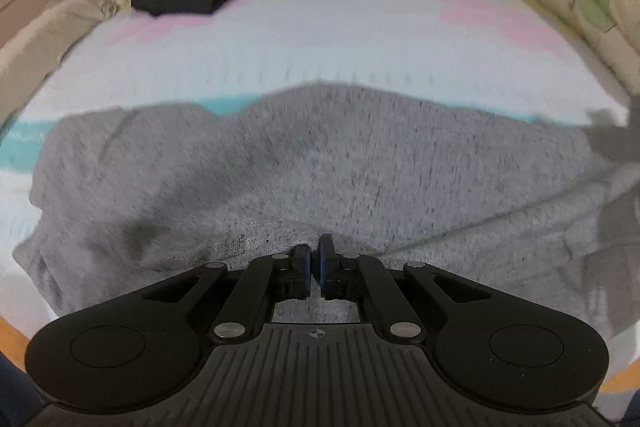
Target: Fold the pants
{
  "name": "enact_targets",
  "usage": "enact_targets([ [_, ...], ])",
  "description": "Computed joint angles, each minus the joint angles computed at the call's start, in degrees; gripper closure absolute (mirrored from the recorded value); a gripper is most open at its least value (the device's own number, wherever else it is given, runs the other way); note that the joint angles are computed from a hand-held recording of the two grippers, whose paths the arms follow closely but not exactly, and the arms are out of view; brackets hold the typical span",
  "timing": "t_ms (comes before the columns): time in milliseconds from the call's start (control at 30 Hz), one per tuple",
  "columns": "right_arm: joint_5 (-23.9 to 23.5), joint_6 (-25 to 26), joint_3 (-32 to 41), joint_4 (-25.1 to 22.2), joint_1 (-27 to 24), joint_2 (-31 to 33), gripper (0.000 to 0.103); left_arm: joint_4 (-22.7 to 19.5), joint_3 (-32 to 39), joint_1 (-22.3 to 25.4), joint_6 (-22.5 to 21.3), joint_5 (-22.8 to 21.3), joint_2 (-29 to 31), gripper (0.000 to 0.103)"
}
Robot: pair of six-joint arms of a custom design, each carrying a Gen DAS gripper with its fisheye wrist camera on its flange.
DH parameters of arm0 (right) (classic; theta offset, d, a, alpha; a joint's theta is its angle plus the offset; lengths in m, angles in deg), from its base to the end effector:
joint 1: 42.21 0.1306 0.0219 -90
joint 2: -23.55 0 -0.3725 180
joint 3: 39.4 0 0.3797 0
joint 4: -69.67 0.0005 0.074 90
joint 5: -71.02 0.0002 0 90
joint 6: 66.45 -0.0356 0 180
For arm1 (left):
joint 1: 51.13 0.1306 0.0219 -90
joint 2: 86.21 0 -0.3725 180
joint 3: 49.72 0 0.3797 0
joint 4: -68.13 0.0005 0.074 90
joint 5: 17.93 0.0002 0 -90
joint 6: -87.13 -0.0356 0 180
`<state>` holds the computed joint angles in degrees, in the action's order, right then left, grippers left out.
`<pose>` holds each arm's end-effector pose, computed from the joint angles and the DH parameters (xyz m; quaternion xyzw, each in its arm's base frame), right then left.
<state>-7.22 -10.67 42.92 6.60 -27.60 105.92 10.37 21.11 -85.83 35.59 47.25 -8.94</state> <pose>0.3902 0.0937 0.4023 0.1882 0.9493 0.0048 0.2517 0.3068 -0.1949 0.3556 -0.0792 0.9499 0.0383 0.2999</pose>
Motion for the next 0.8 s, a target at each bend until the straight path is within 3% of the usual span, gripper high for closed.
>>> enact_targets([
  [100,-3.01,-0.15,-2.62,-1.88,-4.18,-5.95,0.094,1.07,-0.81,-1.05,-1.41,-1.25,-1.75,0.099],
  [200,-3.12,3.59,-4.95,-4.61,-7.43,-8.43,0.077,1.58,-1.48,-0.53,-2.03,-0.97,-1.53,0.099],
  [367,-7.83,1.58,-11.00,-0.68,-12.97,-12.11,0.077,0.75,-1.68,0.14,0.22,1.19,-1.06,0.099],
  [467,-6.69,2.05,-11.21,-0.19,-10.97,-11.46,0.075,-0.22,-1.29,-0.48,1.30,1.17,-0.36,0.099],
  [533,-6.26,1.36,-11.08,1.28,-9.82,-10.82,0.039,-0.53,-1.16,-0.66,1.38,1.07,0.03,0.099],
  [600,-5.34,-1.15,-11.52,4.39,-8.63,-10.83,0.022,-0.69,-1.06,-0.63,1.35,1.17,0.34,0.099],
  [667,-3.19,-3.65,-10.79,6.41,-6.73,-9.33,0.023,-0.74,-0.90,-0.42,1.48,1.44,0.79,0.099],
  [800,0.03,-5.41,-5.48,3.59,-4.19,-1.46,0.027,-0.68,-0.28,0.61,1.25,2.52,1.68,0.099],
])
